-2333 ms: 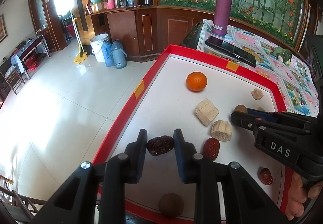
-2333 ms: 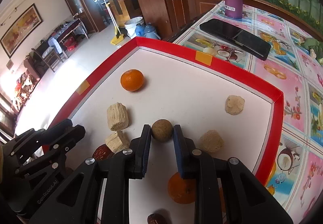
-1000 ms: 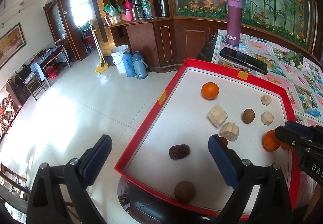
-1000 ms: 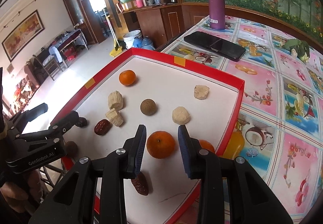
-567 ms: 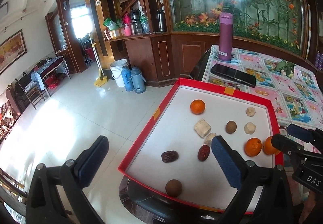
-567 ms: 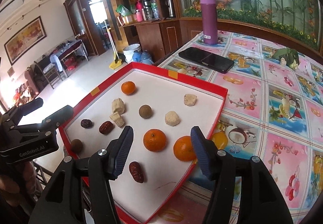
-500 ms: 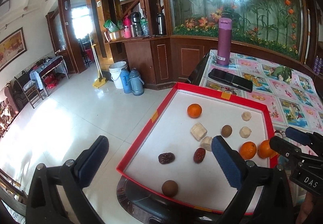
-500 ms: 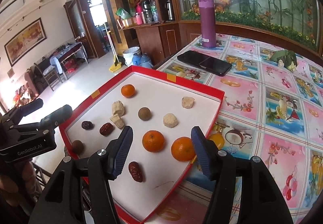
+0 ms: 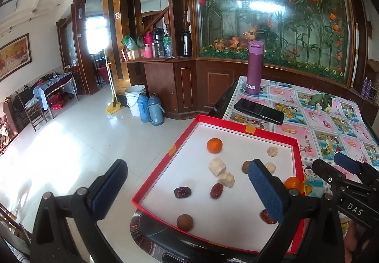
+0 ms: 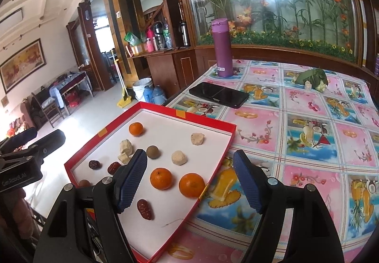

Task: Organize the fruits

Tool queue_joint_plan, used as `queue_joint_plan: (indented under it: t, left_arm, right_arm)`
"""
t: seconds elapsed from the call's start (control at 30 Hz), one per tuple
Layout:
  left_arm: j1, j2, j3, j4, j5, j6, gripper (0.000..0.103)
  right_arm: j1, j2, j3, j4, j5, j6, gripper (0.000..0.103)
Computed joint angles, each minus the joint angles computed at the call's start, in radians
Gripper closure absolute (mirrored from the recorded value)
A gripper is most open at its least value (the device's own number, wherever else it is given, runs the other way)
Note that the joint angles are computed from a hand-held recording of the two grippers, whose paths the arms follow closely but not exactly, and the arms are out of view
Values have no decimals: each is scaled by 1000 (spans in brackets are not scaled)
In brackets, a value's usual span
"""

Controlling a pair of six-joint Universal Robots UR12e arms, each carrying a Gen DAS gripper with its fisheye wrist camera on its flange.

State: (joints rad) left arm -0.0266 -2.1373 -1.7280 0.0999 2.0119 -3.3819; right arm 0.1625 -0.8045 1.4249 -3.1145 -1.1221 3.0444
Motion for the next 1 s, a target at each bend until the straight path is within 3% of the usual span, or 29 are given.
queue_joint_plan:
  t: [0.1,0.5,1.0]
  left_arm:
    - [3,1,1,-11,-11,-13,0]
    - [-8,-20,15,-18,113,-32,0]
    - [6,-15,3,-55,101,-54,0]
  right_arm:
    - [-5,2,2,-9,7,25,28]
    - [1,7,7,-9,16,38,28]
    - [25,6,14,3,7,-13,28]
